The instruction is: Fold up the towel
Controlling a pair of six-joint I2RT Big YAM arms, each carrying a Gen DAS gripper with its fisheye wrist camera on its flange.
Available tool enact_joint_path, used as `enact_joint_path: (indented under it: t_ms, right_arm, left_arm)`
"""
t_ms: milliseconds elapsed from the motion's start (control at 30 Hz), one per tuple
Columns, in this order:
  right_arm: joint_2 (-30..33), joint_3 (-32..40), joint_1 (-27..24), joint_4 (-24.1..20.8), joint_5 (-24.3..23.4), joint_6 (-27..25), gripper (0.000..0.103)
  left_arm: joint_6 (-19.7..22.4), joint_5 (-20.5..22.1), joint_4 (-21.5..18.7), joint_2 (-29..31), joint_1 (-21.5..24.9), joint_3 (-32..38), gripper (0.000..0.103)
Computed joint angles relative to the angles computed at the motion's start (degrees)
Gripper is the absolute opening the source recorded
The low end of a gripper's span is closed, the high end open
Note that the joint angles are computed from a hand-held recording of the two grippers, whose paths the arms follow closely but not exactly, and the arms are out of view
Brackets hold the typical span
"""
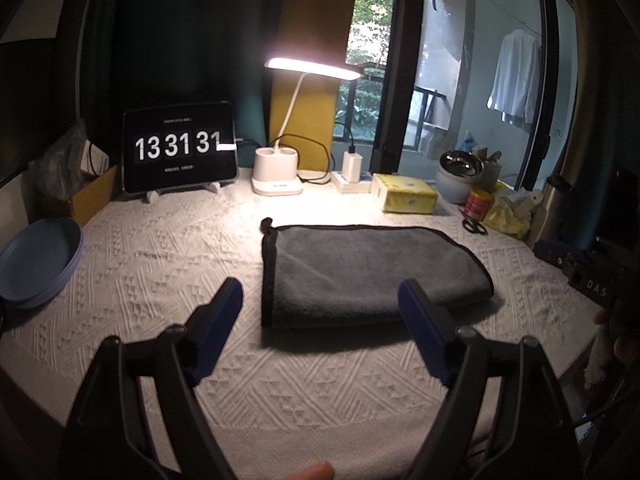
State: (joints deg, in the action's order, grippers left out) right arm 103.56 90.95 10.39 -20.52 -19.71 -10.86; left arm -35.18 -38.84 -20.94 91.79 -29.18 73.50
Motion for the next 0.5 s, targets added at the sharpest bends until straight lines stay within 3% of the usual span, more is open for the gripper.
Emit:
enact_joint_path:
  t_ms: [300,500]
  right_arm:
    - [-3.64,-5.2,-0.54,1.3,0.77,-0.47,0.03]
    - [-6.15,-8.36,-0.94,2.77,0.64,-0.53,0.03]
  left_arm:
    - [-1.13,-1.38,-0.02,-0.71,-1.22,-0.91,0.081]
    - [0.9,-3.21,4.22,-2.38,-3.03,-3.13,0.081]
